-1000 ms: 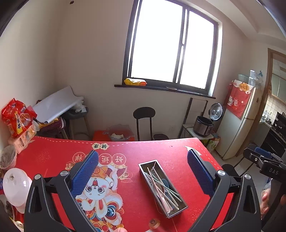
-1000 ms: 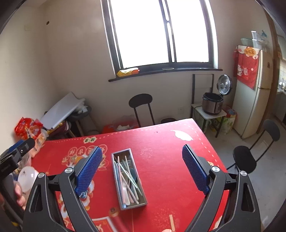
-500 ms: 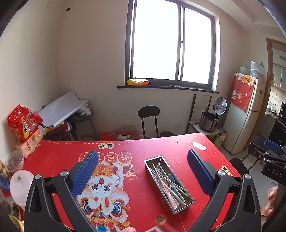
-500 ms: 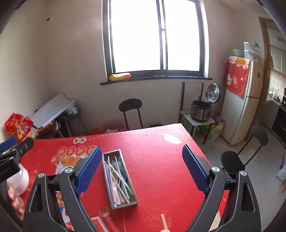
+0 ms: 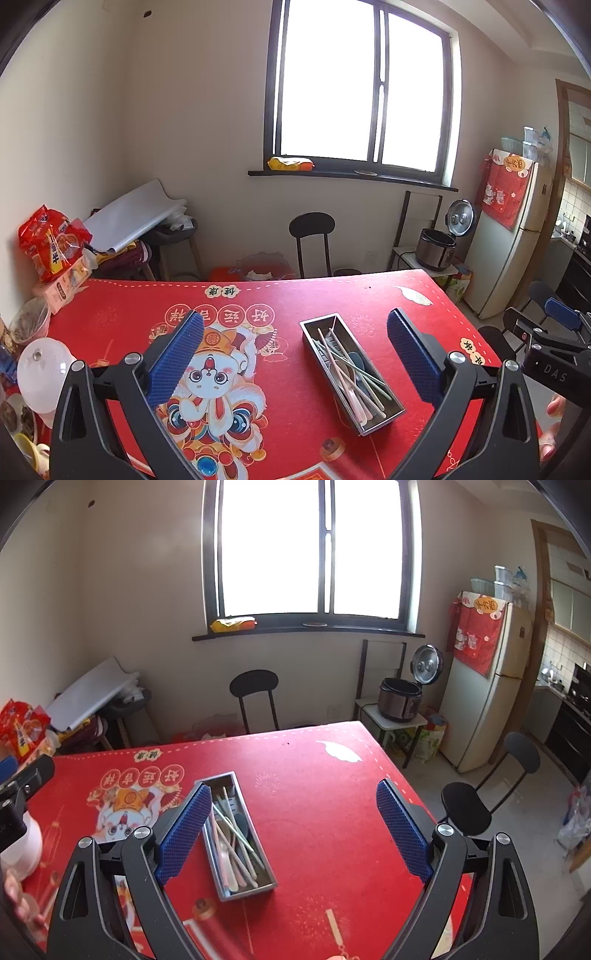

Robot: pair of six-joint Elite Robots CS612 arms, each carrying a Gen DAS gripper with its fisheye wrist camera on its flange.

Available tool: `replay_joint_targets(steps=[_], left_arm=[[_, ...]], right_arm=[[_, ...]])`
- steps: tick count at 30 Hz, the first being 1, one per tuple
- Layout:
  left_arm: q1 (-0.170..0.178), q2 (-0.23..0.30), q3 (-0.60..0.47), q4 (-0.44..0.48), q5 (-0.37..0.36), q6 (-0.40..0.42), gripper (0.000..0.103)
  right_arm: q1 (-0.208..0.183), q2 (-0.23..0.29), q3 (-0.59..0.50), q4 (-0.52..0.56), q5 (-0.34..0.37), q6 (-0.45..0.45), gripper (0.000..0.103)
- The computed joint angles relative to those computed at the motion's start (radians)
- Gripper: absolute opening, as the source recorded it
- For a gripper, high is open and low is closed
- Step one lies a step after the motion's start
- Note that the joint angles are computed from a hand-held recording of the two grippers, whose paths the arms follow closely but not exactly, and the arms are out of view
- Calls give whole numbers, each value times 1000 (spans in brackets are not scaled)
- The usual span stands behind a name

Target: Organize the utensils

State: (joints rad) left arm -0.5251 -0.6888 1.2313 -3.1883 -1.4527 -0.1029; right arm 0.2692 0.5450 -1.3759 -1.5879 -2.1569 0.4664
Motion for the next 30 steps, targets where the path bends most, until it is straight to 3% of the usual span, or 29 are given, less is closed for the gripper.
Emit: replay_joint_targets(steps=[30], left_arm=[[-2, 8, -16, 44, 22, 3, 97]], right_arm=[[3, -8, 15, 22, -42, 28, 88]])
